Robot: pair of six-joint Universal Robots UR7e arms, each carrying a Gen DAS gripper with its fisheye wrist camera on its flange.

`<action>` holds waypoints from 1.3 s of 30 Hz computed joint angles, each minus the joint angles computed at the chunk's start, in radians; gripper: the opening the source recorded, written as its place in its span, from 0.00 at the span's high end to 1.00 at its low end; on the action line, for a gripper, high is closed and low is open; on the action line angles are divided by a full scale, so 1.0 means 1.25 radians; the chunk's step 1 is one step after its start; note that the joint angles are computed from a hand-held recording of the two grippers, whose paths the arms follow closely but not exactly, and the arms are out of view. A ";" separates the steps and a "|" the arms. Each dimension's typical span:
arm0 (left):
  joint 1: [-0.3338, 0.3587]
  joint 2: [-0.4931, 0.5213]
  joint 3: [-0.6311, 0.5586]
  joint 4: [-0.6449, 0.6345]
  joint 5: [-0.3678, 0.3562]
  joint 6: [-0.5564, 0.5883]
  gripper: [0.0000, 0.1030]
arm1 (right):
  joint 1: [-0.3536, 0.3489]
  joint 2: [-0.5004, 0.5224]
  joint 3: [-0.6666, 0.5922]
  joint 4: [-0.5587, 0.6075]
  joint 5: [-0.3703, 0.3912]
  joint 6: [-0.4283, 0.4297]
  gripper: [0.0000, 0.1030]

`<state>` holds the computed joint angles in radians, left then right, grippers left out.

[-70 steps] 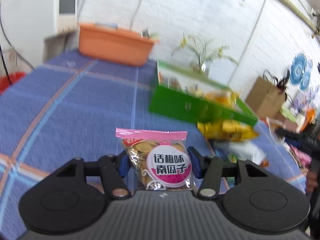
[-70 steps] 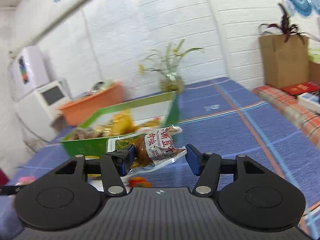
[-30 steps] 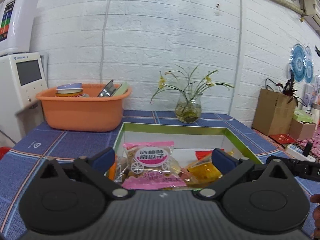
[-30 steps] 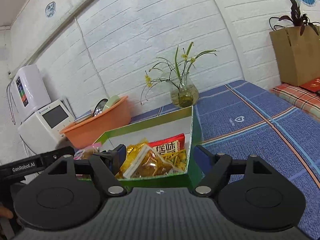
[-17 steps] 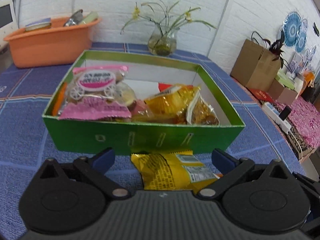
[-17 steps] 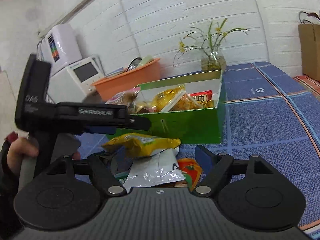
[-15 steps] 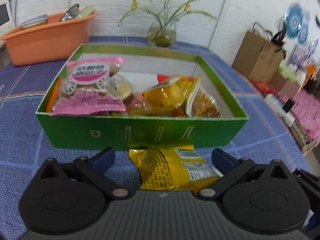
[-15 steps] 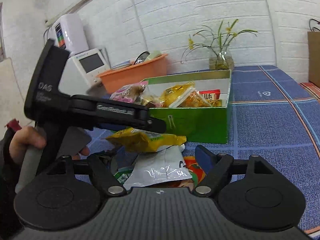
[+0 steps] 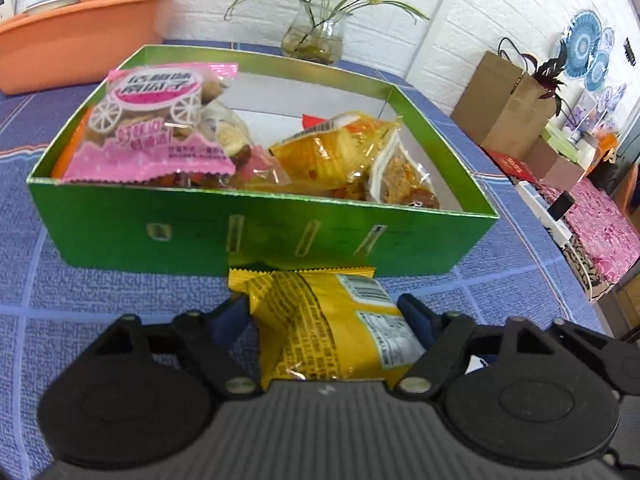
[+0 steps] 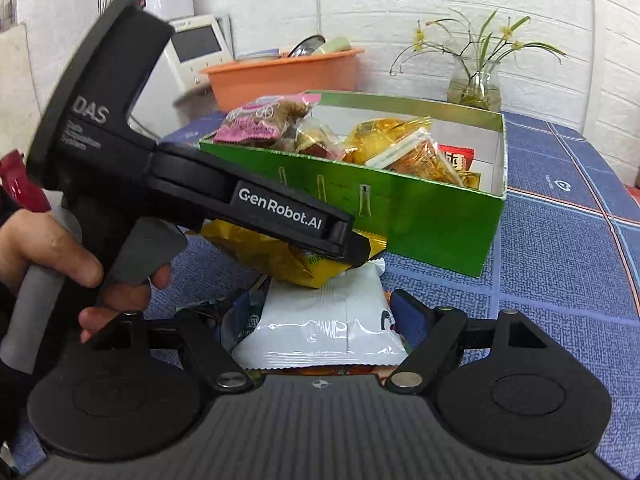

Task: Organize snacks
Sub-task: 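Grasp the yellow snack bag with left tool while right grasps white packet, then carry the yellow bag into the green box and open the left tool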

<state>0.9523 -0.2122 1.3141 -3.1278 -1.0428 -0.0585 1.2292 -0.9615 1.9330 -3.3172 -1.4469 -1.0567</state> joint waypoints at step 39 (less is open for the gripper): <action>-0.035 -0.153 0.392 -0.463 0.108 -0.034 0.35 | 0.077 0.031 -0.081 0.098 -0.178 -0.226 0.00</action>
<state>0.9087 -0.4040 1.8036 -3.7066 -0.9081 -0.1014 1.3256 -0.9223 1.8316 -3.1952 -1.6691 -1.3392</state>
